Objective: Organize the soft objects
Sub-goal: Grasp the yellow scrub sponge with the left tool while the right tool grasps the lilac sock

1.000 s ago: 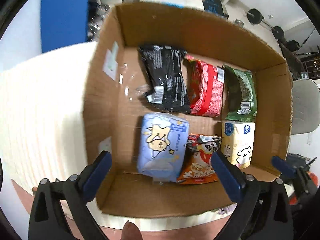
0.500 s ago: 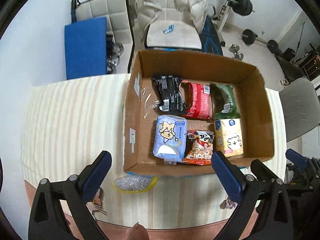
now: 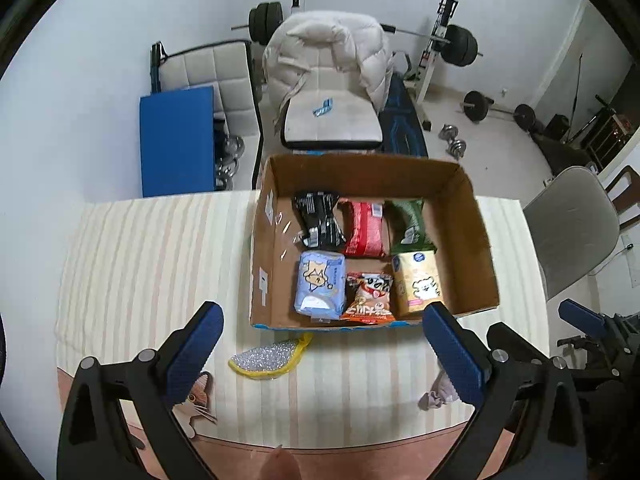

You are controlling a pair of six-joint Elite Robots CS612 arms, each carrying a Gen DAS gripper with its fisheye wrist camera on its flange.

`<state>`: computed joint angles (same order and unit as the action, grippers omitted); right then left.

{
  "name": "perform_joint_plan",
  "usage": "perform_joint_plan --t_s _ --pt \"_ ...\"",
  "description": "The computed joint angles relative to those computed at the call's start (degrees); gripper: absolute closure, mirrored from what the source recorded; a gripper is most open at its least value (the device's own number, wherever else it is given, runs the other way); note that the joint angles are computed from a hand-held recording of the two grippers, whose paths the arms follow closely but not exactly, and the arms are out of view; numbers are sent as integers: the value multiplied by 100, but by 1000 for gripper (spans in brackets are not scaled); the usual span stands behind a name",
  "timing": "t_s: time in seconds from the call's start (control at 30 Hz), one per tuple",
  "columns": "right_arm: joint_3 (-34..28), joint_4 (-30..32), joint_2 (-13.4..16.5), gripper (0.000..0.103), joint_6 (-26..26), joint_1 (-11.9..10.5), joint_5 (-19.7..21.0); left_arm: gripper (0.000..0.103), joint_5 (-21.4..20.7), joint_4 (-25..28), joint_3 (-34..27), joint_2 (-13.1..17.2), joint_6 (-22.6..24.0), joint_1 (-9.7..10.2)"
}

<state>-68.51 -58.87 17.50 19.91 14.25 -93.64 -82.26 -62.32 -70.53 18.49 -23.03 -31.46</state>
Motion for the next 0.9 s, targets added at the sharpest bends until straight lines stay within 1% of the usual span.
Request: perform_joint_plan --t_s 0.17,0.27,0.33,0.4,0.53,0.57,0.63,0.73,0.83,0.9 --pt "-106 -54 -23 0 52 -11 62 1 66 -51 -37 -24 -61 -7" --pt "-187 -50 12 0 103 -27 47 1 75 96 -49 -17 -188 22" --pt "-272 11 66 0 186 -64 116 1 90 242 -75 27 -194 50" --pt "-395 132 160 0 319 -124 234 1 233 443 -107 87 -176 54" --pt "-645 646 401 0 664 -253 429 1 340 907 -48 240 -52 106" --pt "-684 744 458 0 739 -277 437 1 429 1045 17 282 -16 112" --pt "-763 1008 596 0 959 -332 477 1 398 1239 168 342 139 141" --pt "-874 1337 825 0 1282 -437 736 1 354 1529 430 436 436 176" --pt "-962 1575 1043 0 1506 -524 951 1 483 1655 663 527 913 147" --pt "-970 1682 1147 0 1597 -566 1005 1 583 1734 807 576 1266 110"
